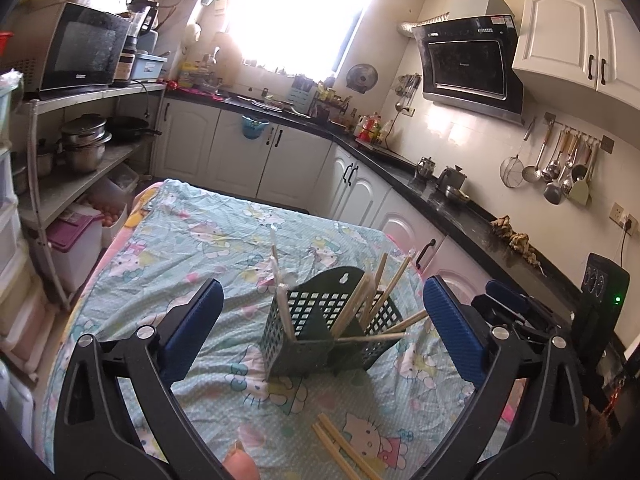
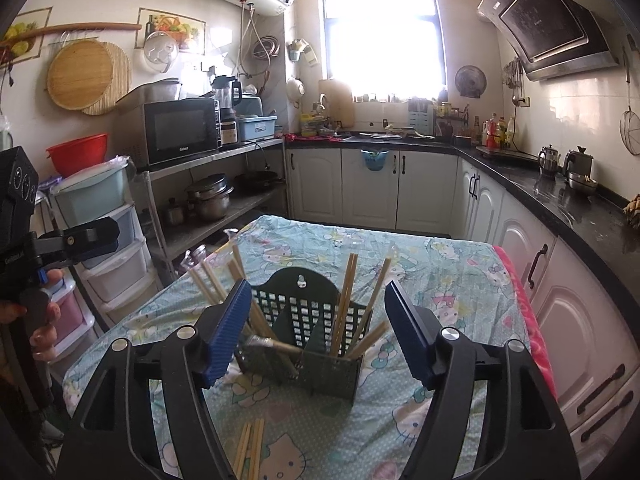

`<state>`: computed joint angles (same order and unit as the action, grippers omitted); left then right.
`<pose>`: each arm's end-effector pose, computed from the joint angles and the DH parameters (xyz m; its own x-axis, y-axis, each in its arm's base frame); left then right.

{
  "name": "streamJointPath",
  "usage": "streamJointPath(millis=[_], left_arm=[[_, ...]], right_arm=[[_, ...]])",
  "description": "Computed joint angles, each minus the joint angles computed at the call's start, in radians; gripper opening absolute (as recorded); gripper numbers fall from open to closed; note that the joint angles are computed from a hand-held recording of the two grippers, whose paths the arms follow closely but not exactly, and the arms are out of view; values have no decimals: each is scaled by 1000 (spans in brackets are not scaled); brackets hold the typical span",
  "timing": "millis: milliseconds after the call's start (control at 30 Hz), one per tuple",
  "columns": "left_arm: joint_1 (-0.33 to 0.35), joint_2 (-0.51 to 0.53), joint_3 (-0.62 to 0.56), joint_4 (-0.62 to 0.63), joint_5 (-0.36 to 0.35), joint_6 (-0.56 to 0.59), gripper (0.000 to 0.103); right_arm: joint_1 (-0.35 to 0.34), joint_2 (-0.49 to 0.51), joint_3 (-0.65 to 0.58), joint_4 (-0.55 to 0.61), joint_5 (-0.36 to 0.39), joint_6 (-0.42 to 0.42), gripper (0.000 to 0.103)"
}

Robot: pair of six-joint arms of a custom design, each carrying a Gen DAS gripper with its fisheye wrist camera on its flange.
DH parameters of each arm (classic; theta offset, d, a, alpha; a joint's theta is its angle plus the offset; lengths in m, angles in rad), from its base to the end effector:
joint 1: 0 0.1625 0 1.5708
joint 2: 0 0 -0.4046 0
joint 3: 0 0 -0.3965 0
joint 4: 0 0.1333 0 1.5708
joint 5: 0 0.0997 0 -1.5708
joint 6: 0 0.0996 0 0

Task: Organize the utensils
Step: 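Withdraw both open tools from the caddy toward the last chopsticks on the cloth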

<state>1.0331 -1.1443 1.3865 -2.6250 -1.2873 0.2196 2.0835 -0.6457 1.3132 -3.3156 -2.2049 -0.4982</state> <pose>-0.2151 -0.6754 0.4423 -0.8295 0.4385 -0.3459 0.5462 0.5076 -0.6663 0.4338 -0.6192 0.2103 -0.7305 -0.1450 0.6674 -0.6619 0.3911 -0.6395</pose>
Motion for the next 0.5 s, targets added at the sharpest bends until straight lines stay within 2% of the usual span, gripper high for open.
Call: streamJointPath(millis=[500], left_arm=[[-4, -65, 98, -22, 21, 14, 92]], right_arm=[[20, -9, 69, -6, -15, -10, 68]])
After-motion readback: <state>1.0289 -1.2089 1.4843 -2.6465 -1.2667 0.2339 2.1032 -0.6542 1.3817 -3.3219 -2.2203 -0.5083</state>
